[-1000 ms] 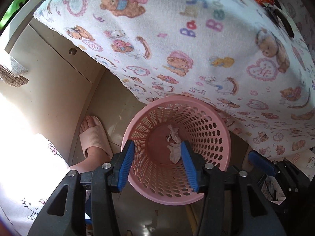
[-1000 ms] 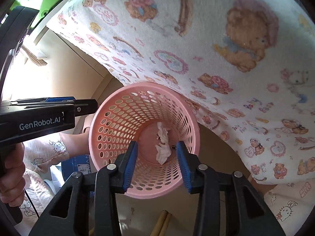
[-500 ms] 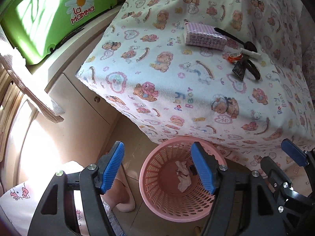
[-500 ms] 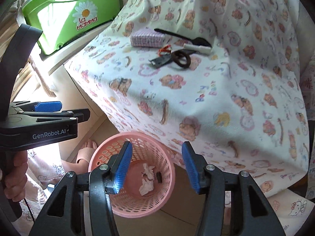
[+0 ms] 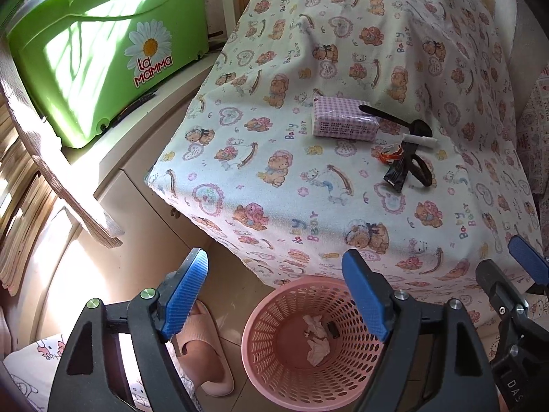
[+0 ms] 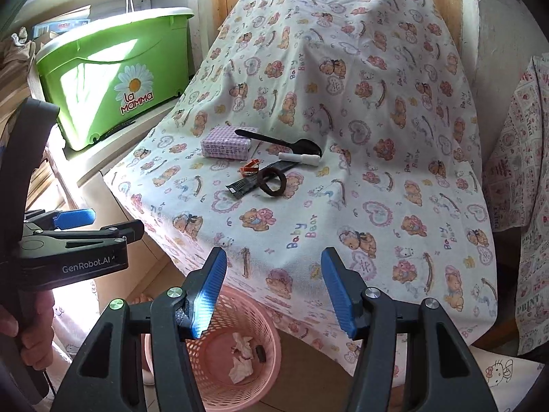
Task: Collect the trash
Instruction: 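Move both open tools back toward the scissors on the table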
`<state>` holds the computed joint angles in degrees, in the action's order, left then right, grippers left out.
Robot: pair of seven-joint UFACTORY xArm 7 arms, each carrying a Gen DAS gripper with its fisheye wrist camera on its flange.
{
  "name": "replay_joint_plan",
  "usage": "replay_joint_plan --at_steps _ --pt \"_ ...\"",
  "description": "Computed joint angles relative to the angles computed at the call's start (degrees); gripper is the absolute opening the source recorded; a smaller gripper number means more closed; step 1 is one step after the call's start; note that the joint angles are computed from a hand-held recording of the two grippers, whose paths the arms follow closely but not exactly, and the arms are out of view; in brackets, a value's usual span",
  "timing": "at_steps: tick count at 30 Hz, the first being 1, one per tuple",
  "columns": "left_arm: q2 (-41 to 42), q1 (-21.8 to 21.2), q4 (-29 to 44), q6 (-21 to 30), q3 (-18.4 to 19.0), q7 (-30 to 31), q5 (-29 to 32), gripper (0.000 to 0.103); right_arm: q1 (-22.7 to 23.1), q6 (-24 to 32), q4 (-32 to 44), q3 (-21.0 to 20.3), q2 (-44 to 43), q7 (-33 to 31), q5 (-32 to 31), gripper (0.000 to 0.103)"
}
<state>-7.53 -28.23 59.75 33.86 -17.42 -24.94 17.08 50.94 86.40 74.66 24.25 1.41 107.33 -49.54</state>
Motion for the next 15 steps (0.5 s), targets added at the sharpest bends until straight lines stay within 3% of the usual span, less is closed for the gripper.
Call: replay_joint_plan --at_steps 2,9,15 --pt "0.5 0.1 1.6 0.3 -0.5 -0.4 2.4 0.085 0.0 0.3 0.0 0.0 -0.2 -0.2 -0.3 0.060" --pt "4.8 -1.5 11.3 2.6 -0.1 4.7 2.3 0.088 -1.7 1.3 -2.4 0.4 -3.4 1.5 -0.2 0.060" --pt "7.4 -3.0 15.4 -1.7 0.7 1.8 6.9 0.099 -3.8 2.6 -4.5 1.6 -6.0 2.9 0.6 0.060"
